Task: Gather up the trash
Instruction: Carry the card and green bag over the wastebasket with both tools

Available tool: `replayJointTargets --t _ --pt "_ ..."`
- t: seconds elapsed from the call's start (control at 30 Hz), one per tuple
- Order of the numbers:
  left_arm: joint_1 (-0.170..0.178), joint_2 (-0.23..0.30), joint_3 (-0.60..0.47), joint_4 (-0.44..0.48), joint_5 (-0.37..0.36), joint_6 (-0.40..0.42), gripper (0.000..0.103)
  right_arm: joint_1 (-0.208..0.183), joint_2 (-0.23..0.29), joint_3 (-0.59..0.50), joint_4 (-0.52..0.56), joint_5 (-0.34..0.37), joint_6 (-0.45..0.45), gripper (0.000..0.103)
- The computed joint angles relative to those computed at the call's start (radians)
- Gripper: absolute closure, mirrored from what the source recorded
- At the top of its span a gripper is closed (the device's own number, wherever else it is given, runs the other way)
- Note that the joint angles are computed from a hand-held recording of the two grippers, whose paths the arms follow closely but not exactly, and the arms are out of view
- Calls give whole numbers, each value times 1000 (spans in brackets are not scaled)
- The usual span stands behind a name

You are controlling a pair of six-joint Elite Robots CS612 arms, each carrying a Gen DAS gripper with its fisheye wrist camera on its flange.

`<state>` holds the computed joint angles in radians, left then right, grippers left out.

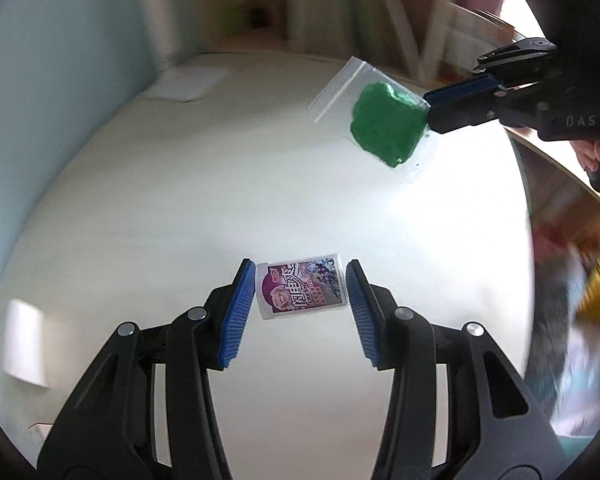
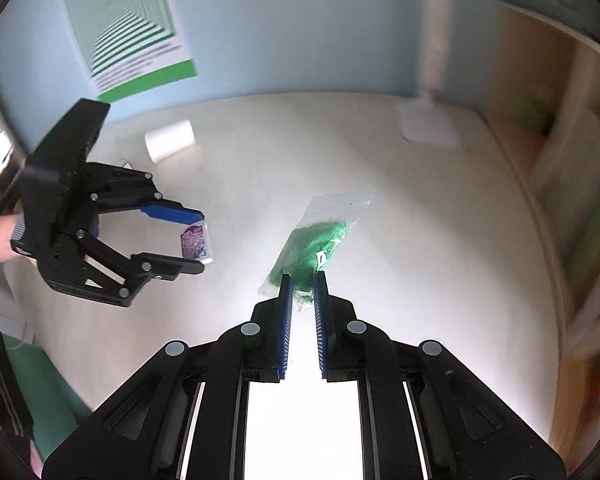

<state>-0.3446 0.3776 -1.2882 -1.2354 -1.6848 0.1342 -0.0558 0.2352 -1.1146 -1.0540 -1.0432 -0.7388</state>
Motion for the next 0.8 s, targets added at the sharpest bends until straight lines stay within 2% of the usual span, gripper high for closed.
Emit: replayJointTargets --t 0.17,0.2,0.43,0.53,0.67,0.8 --pt "-61 11 -33 64 -87 113 59 -83 119 -309 164 -49 134 91" --pt "-86 24 -76 99 -100 133 59 -100 136 -355 189 -56 156 91" --pt "-200 41 -117 166 -175 208 59 -243 243 -630 388 -70 257 91" --pt "-239 43 -108 197 -205 218 59 -286 278 -698 453 -71 292 91" --pt "-284 68 -110 247 -181 238 59 -345 333 -772 547 -66 312 91" --pt "-325 96 -107 289 -142 226 59 -383 387 -814 611 -53 294 91"
